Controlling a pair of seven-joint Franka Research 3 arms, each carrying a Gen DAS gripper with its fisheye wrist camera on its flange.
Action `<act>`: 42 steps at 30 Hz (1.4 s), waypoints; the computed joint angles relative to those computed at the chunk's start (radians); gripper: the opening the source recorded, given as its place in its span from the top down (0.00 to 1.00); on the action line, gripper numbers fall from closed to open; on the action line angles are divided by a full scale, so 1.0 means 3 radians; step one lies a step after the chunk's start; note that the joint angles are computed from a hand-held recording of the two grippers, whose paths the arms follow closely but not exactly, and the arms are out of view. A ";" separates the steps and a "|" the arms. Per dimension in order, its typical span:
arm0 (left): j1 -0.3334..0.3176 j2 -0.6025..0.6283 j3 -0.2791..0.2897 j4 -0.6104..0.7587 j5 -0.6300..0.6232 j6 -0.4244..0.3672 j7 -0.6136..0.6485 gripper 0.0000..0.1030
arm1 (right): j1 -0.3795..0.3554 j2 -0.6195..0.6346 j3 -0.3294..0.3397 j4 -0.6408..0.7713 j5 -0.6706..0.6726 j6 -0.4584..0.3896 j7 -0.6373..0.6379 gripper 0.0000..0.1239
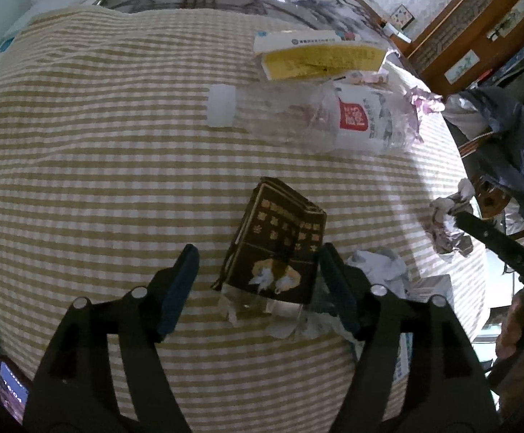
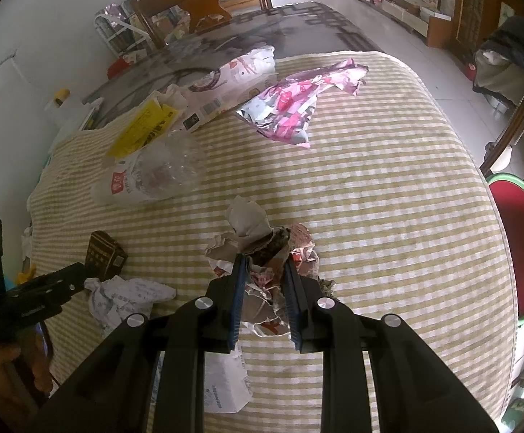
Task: Collect trash
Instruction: 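Grasp the brown snack box with the left tool while the right tool grasps crumpled paper, then carry the snack box and crumpled paper over the red bin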
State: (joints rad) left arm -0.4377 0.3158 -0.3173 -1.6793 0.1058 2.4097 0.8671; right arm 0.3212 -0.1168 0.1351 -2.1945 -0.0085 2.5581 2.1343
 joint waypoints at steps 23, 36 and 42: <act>-0.0374 0.0008 0.0237 0.0288 0.1156 0.0097 -0.1005 0.49 | -0.0092 -0.0207 -0.0027 -0.0177 0.0082 0.0123 -0.0103 0.83; -0.0727 0.0456 0.0236 0.1265 0.1362 -0.0071 -0.1015 0.49 | -0.0211 -0.0562 -0.0117 -0.0406 0.0362 0.0228 -0.0547 0.83; -0.1004 0.0841 0.0305 0.1913 0.1365 -0.0349 -0.0969 0.49 | -0.0313 -0.0753 -0.0193 -0.0534 0.0504 0.0266 -0.0858 0.83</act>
